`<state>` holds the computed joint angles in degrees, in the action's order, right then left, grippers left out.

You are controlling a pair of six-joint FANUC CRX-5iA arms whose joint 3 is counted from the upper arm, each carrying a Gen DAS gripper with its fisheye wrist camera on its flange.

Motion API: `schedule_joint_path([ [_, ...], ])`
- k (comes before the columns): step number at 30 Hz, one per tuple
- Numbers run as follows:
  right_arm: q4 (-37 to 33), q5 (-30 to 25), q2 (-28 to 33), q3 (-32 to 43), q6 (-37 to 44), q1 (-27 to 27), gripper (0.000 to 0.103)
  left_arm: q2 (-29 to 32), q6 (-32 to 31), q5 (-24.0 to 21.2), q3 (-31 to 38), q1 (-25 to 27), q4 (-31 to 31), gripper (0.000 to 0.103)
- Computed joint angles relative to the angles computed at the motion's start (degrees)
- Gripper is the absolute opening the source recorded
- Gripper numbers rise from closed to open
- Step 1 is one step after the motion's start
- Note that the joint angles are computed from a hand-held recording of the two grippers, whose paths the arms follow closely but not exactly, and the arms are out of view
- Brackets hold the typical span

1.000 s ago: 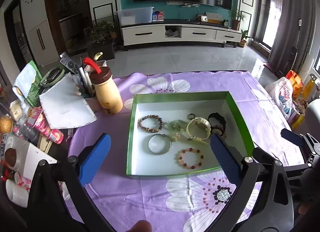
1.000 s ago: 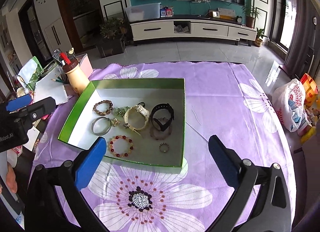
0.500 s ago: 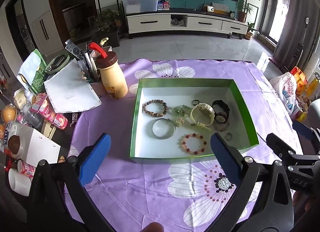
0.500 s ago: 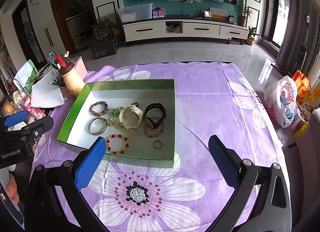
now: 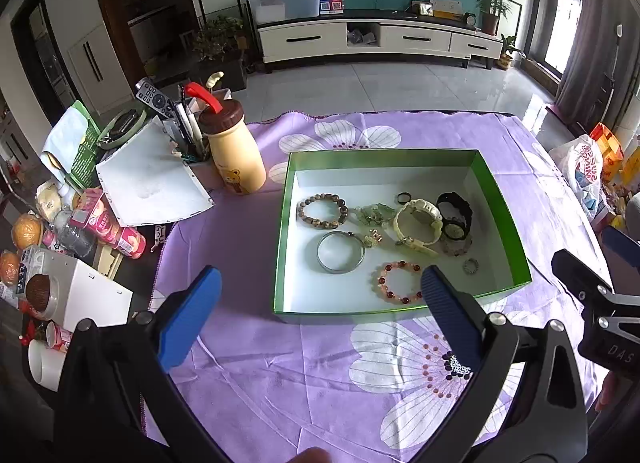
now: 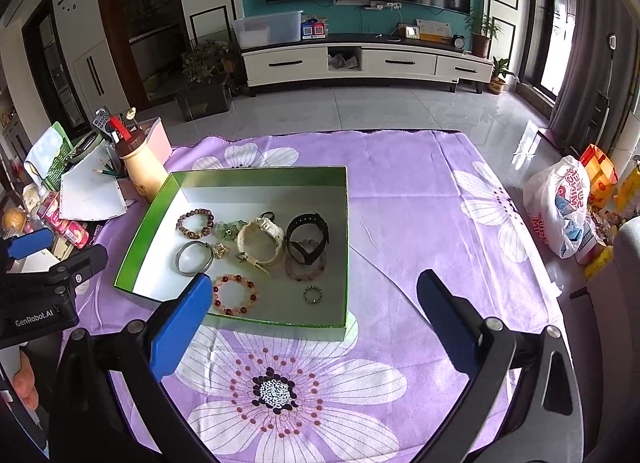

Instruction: Organize jewelry

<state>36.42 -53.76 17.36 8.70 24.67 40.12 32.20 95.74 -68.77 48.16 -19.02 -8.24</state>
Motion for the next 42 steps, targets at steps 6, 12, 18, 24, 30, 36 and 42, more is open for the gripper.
schedule_joint_path([
  [6, 0.2, -0.2, 0.1, 0.0, 0.0, 0.0, 0.102, 0.5, 0.1, -0.6, 0.6, -0.3, -0.7, 0.101],
  [12, 0.2, -0.2, 0.2, 0.2, 0.4, -0.1, 0.102, 0.4, 0.3, -0.7, 0.5, -0.3, -1.0, 0.101],
  [18, 0.0, -0.3, 0.4, 0.6, 0.8, -0.1, 0.102, 0.8, 0.6, -1.2, 1.0, 0.0, -0.8, 0.101],
  [24, -0.3, -0.4, 0.8, 1.1, 1.1, 0.0, 0.102, 1.2, 0.3, -1.6, 1.5, -0.1, -0.9, 0.101],
  [30, -0.4, -0.5, 1.1, 1.3, 1.3, 0.0, 0.102, 1.5, 0.4, -1.8, 1.8, -0.1, -0.8, 0.101],
  [36, -0.7, -0.6, 1.3, 1.4, 1.6, -0.1, 0.102, 2.3, 0.5, -2.7, 2.9, -0.2, -0.8, 0.101],
  [42, -1.3, -0.4, 1.5, 1.5, 2.2, -0.2, 0.102, 2.7, 0.6, -3.3, 3.6, -0.2, -1.1, 0.101],
])
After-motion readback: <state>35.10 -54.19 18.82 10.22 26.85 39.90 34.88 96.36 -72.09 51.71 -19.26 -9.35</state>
